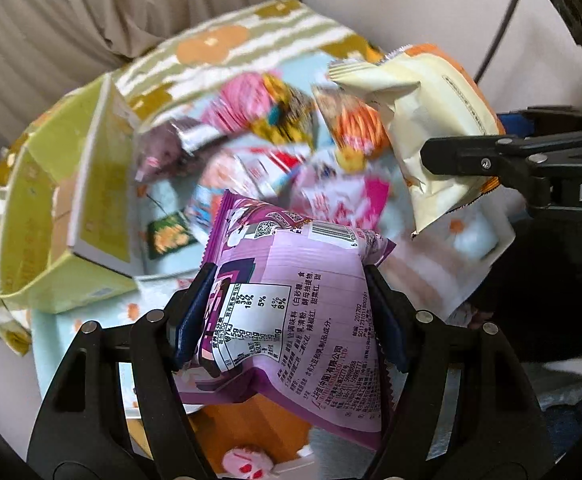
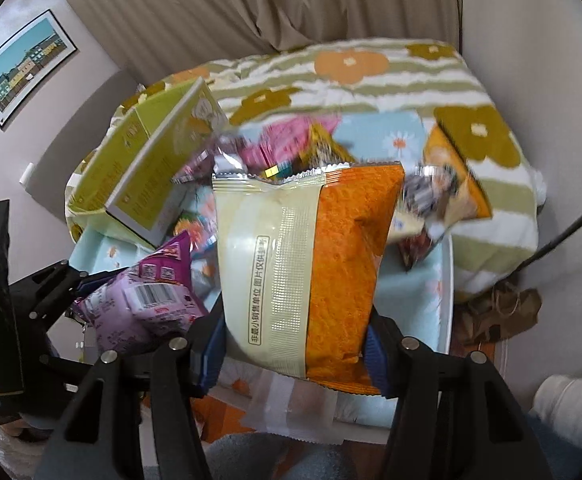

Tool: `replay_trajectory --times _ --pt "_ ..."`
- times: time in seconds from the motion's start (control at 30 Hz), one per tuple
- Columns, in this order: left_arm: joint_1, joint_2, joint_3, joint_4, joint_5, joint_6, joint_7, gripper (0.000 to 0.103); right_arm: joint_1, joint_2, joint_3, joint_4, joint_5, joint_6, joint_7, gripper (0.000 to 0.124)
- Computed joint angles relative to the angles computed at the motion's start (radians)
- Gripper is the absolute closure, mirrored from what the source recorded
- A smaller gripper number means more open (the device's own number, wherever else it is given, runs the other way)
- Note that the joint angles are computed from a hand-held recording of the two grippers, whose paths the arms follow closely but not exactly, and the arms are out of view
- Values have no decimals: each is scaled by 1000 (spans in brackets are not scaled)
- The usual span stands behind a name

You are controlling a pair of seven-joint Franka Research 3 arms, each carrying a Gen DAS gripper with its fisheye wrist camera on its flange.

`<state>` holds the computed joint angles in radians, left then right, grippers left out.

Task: Organize snacks
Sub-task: 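Carry both bags over the green box and release them inside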

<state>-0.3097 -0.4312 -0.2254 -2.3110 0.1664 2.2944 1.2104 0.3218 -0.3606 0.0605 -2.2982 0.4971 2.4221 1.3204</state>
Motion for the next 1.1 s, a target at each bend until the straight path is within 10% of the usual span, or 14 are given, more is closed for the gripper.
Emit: replay_trajectory --times 0.5,1.1 --pt "148 -63 168 53 8 112 162 34 39 243 111 353 -260 84 223 70" --pt "382 355 349 392 -306 122 736 34 333 938 33 1311 -521 -195 621 70"
